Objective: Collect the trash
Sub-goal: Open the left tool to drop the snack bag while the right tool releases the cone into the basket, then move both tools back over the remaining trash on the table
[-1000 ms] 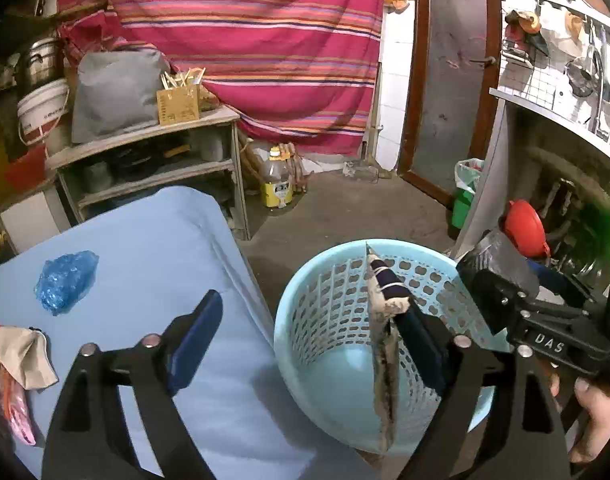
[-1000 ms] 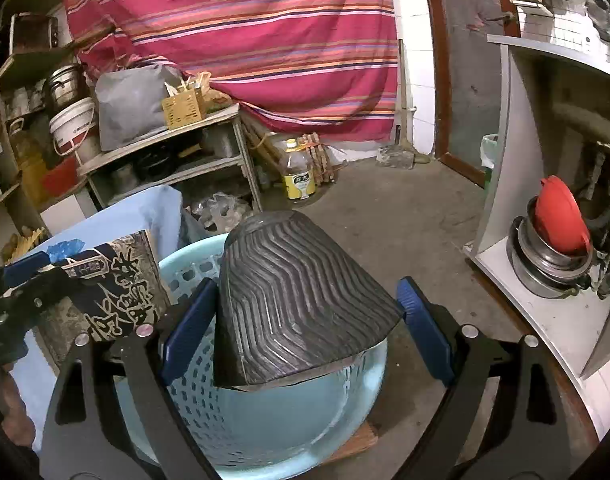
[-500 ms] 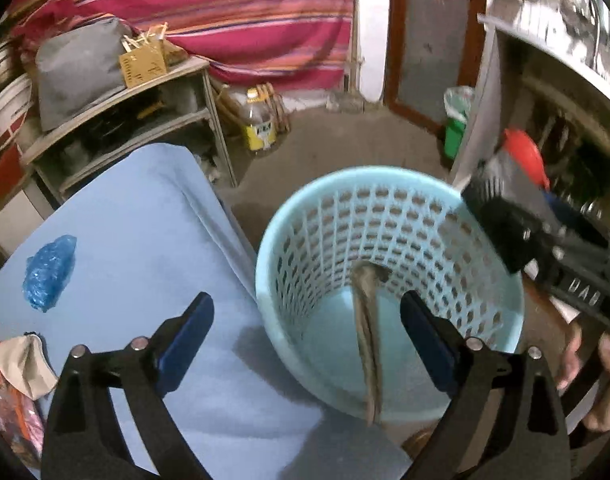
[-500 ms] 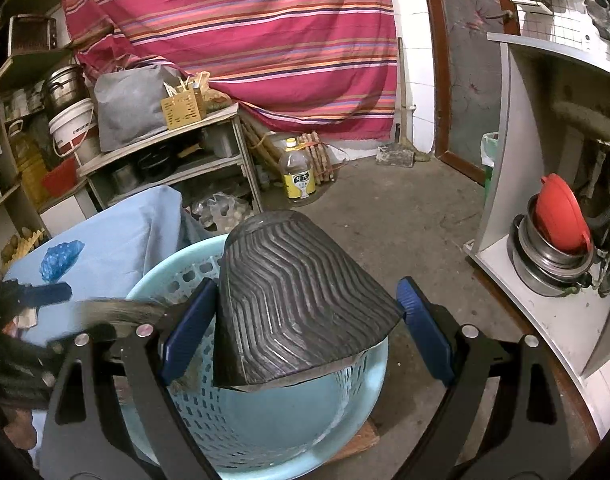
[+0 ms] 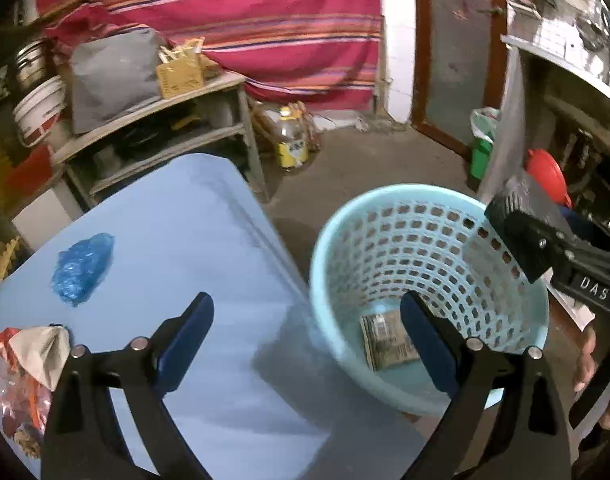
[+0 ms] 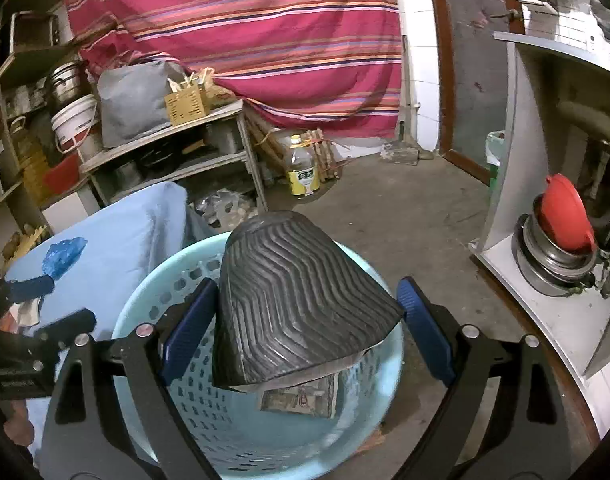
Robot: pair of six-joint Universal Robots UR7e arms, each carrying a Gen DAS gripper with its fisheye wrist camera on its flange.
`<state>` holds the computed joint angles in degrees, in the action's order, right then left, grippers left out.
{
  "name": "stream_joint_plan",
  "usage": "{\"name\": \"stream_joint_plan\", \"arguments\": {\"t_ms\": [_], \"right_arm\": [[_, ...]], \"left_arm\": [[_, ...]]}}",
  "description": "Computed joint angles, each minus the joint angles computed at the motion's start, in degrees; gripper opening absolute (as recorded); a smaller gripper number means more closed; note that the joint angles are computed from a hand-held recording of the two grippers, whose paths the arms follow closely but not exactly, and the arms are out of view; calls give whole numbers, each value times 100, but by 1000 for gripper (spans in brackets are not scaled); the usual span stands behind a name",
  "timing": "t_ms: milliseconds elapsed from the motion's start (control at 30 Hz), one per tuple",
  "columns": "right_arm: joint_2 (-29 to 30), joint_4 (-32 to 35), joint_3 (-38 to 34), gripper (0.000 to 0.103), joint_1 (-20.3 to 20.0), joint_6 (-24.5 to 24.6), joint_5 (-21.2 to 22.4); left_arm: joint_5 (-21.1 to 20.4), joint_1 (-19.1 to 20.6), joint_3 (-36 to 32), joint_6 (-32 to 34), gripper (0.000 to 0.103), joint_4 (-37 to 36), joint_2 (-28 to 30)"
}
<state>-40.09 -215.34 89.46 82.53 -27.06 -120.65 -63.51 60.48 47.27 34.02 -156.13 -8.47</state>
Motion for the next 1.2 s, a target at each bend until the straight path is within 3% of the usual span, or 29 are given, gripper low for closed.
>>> {"name": "stream_joint_plan", "arguments": {"t_ms": [133, 433, 633, 800, 967, 1200], "right_arm": [[145, -13, -151, 98, 88, -124, -49], [303, -236, -309, 99, 219, -129, -30], [698, -454, -600, 99, 449, -668, 153], [1111, -78, -1028, 99, 716, -657, 479], [1712, 457, -1900, 99, 997, -453, 150], [2332, 1513, -2816, 99, 1248, -203, 263]], "left_arm": [[31, 46, 150, -68, 93, -215, -126], [-92, 137, 660, -173, 93, -777, -523], [83, 294, 1173, 129, 96, -2165, -864], [231, 560, 1368, 473, 95, -2973, -1090], [273, 917, 1277, 596, 96, -2627, -1382], [601, 1404, 846, 567, 99, -2658, -1551]]}}
